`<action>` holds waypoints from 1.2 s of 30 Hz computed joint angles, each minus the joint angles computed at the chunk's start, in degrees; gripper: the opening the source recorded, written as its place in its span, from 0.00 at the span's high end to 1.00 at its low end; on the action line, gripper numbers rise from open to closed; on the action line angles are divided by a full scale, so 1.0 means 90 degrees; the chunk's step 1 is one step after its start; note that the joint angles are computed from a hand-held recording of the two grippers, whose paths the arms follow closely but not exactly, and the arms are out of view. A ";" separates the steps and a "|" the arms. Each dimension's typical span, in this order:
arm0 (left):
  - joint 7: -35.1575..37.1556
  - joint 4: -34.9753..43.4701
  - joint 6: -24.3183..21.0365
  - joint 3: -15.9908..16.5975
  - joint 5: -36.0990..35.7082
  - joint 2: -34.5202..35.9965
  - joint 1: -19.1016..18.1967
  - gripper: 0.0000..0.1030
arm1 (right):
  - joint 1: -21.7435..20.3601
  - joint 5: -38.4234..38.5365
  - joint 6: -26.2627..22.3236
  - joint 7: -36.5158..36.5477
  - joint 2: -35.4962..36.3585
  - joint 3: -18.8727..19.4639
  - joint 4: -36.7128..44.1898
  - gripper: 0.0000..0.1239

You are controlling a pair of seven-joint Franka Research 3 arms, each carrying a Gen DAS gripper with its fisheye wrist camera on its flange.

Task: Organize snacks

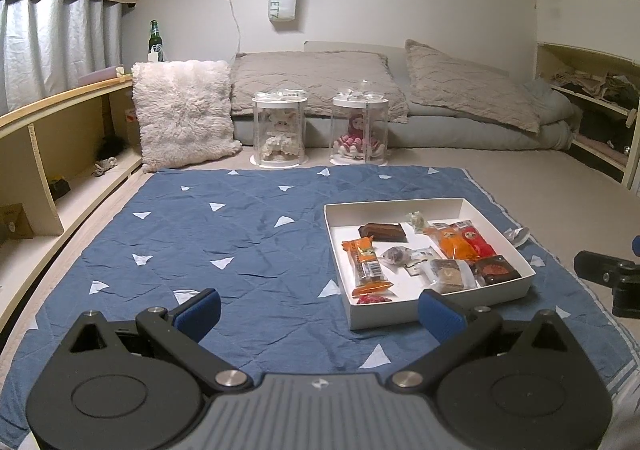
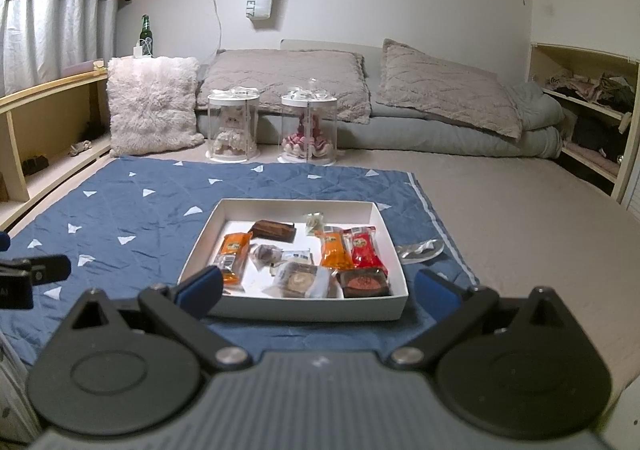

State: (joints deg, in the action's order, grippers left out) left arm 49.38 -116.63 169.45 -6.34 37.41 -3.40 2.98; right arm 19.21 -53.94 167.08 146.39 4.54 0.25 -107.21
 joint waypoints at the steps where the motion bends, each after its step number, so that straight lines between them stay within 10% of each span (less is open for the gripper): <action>1: 0.0013 -0.0006 0.0012 0.0004 -0.0006 0.0000 -0.0001 0.00 | 0.0001 0.0001 -0.0001 0.0000 0.0003 0.0000 0.0003 0.17; 36: -0.0129 0.0026 -0.0015 -0.0006 0.0124 0.0016 -0.0019 0.00 | -0.0002 0.0094 0.0030 -0.0145 0.0030 -0.0028 0.0011 0.17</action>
State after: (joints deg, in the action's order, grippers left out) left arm 48.22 -116.40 169.32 -6.39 38.52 -3.25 2.81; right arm 19.19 -53.09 167.35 145.08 4.80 0.00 -107.12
